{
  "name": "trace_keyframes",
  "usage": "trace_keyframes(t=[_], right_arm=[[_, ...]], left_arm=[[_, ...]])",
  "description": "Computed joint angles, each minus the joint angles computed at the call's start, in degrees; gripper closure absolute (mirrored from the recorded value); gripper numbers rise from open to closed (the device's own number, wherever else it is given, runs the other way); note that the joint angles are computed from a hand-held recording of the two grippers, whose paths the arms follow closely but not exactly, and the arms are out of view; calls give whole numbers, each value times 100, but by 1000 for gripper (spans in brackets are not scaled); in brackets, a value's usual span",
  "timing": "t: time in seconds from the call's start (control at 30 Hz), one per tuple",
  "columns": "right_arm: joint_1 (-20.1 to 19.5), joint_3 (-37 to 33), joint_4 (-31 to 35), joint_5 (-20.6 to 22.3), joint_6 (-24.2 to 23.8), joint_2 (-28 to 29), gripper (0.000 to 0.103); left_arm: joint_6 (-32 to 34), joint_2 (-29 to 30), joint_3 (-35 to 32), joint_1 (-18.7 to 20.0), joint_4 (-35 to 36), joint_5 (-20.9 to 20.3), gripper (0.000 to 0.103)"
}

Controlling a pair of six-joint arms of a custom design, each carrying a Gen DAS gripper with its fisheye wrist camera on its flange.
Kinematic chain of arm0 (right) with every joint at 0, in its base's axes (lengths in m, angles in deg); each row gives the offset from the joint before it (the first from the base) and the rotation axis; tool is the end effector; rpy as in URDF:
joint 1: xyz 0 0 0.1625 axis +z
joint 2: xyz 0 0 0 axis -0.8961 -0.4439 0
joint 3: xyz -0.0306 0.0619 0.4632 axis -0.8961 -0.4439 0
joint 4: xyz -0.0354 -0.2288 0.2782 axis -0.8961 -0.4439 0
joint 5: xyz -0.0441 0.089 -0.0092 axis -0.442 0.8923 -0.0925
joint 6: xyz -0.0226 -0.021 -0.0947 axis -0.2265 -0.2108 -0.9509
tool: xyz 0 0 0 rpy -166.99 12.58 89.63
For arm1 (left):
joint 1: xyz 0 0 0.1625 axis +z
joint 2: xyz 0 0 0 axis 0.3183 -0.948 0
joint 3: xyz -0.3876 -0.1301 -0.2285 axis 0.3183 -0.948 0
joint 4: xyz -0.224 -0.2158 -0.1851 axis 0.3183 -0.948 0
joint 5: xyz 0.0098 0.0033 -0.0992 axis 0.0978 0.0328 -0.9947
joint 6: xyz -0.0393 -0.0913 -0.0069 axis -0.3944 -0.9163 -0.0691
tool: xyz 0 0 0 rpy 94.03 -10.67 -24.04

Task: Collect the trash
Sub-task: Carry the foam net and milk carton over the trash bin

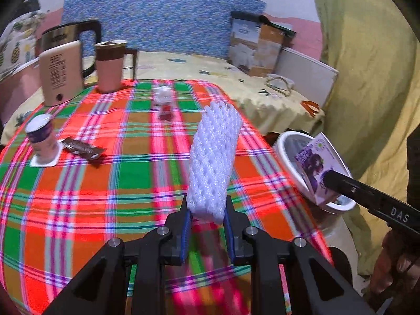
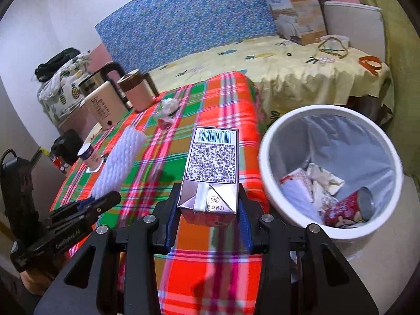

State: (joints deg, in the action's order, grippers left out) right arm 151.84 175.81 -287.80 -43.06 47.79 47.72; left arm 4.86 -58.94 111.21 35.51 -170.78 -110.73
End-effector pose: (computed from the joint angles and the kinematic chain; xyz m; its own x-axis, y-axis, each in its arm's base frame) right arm 0.0753 -0.4657 0.1302 -0.8625 0.2558 0.4366 -0.2119 0.6010 -0.7706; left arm -0.1915 -0.5529 0.0118 -0.7158 0.5703 -0.4030 0.6932 0.6496 -0.3122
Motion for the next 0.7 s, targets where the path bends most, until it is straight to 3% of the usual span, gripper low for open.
trace_keyframes(t=[0.7], right_arm=[[-590, 654, -1203, -37, 126, -277, 62]], left_arm=[[202, 574, -613, -565, 538, -572, 81]])
